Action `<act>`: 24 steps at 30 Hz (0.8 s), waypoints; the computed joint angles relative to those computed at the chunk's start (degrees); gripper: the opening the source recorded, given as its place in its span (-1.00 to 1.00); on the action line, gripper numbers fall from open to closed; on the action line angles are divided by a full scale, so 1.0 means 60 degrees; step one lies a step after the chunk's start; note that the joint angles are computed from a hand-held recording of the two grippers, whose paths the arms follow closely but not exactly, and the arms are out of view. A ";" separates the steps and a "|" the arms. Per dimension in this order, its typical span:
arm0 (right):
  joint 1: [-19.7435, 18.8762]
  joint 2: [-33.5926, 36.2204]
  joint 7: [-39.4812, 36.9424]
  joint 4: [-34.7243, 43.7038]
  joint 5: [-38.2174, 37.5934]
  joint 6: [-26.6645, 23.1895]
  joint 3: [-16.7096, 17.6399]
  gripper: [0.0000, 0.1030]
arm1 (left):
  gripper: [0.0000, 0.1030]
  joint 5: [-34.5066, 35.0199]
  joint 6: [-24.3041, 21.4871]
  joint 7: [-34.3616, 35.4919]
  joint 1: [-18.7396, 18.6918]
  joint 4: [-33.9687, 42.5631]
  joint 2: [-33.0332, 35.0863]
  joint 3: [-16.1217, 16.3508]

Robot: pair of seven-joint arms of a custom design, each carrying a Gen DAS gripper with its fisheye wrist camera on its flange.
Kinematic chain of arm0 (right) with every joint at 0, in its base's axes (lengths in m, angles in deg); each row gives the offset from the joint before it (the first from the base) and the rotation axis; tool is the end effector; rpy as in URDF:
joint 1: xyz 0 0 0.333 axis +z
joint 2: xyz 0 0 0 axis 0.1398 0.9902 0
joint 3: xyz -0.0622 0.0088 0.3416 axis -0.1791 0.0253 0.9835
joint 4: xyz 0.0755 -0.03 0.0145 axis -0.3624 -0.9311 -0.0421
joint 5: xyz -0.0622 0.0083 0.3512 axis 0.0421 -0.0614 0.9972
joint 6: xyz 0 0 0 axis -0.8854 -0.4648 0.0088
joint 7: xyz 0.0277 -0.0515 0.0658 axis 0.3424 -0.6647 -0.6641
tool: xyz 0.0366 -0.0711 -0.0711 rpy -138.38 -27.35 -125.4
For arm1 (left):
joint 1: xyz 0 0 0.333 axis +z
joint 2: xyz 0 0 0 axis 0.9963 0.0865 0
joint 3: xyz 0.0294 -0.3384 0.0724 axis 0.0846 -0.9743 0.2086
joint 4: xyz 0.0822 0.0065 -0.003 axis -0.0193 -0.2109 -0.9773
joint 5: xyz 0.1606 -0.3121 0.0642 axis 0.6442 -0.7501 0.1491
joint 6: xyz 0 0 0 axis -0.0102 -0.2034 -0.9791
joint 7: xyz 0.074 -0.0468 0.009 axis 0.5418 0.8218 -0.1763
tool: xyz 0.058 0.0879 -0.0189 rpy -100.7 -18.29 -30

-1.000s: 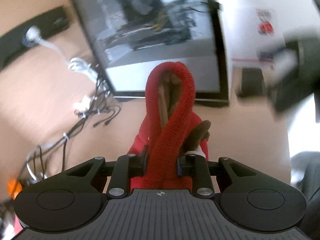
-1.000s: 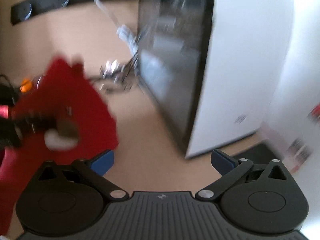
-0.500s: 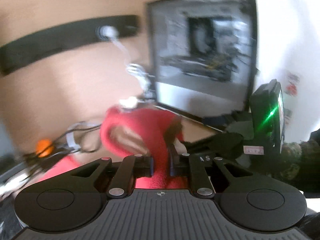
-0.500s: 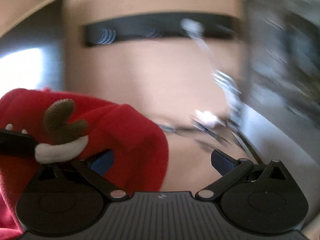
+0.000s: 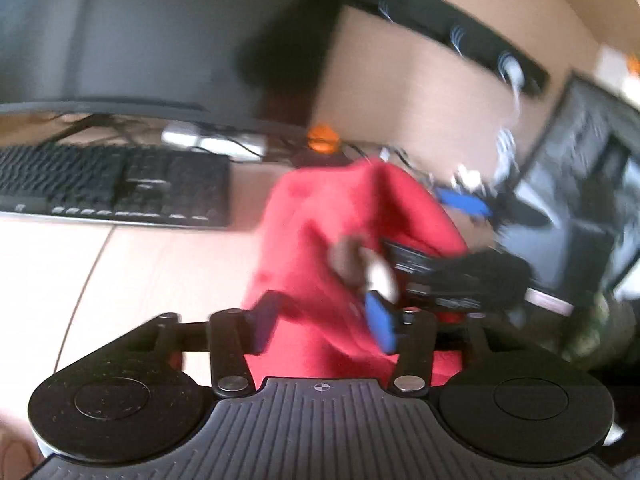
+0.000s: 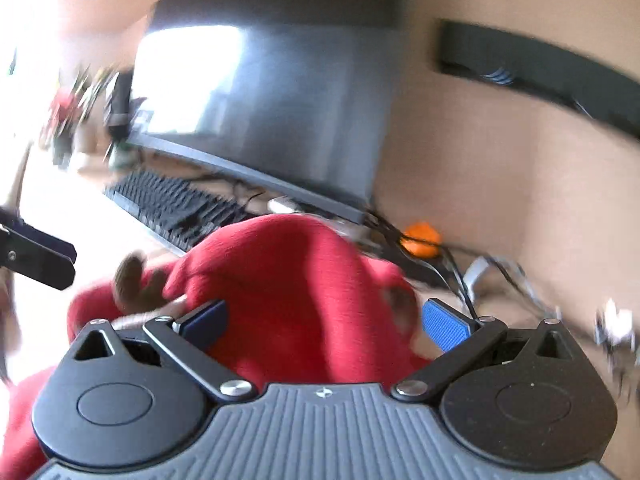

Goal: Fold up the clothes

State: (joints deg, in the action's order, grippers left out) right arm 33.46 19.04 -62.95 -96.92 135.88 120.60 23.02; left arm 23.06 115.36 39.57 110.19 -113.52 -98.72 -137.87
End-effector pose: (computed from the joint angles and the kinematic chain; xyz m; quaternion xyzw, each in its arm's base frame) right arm 0.5169 0.2645 0.5035 -0.7879 0.3388 -0.2043 0.4720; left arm 0.3660 -0.2481 0.4850 -0.6711 0.5916 -0.4006 0.1980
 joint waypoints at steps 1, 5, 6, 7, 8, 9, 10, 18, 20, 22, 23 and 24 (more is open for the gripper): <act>-0.0202 -0.0134 0.1058 -0.0224 -0.0378 -0.0295 -0.0130 1.00 | 0.43 -0.0062 0.0427 -0.0106 0.0315 -0.0147 -0.0174 -0.0115; -0.0993 0.0166 0.5617 -0.0502 -0.1960 -0.1287 -0.0547 1.00 | 0.80 -0.0687 0.2037 0.0275 0.1346 -0.0418 -0.0129 -0.0640; -0.1219 0.0312 0.6313 -0.0458 -0.1890 -0.1792 -0.0544 1.00 | 0.83 -0.0682 0.2276 0.0565 0.1511 -0.0322 0.0325 -0.0776; -0.1466 0.0469 0.6880 -0.0387 -0.1707 -0.2402 -0.0536 1.00 | 0.83 -0.0682 0.2481 0.0877 0.1663 -0.0217 0.0796 -0.0911; -0.1676 0.0565 0.7131 -0.0427 -0.1401 -0.2919 -0.0500 1.00 | 0.83 -0.0689 0.2439 0.1075 0.1665 -0.0128 0.1304 -0.0960; -0.1770 0.0674 0.7259 -0.0427 -0.1178 -0.3242 -0.0441 1.00 | 0.83 -0.0690 0.2376 0.1279 0.1636 -0.0030 0.1819 -0.0974; -0.1814 0.0804 0.7387 -0.0384 -0.1009 -0.3498 -0.0381 1.00 | 0.83 -0.0672 0.2294 0.1473 0.1557 0.0079 0.2335 -0.0930; -0.1619 0.0392 0.5460 -0.0244 -0.0552 -0.3828 -0.0256 0.99 | 0.63 0.1219 0.3432 0.1313 0.0910 0.0834 0.3661 -0.0512; -0.1298 0.0219 0.4573 -0.0225 -0.0825 -0.3413 -0.0148 0.99 | 0.63 0.1688 0.4092 0.1024 0.0764 0.0682 0.3204 -0.0225; -0.1097 0.0276 0.4241 -0.0113 -0.1312 -0.3611 -0.0054 0.99 | 0.63 0.1875 0.3754 0.0499 0.0528 0.0454 0.2423 0.0192; -0.0980 0.0376 0.4158 -0.0035 -0.1526 -0.3656 0.0014 0.99 | 0.63 0.1976 0.3551 0.0259 0.0354 0.0346 0.2058 0.0443; -0.0781 0.0516 0.4101 0.0050 -0.1735 -0.3386 0.0109 0.99 | 0.63 0.2001 0.3274 0.0034 0.0193 0.0214 0.1782 0.0716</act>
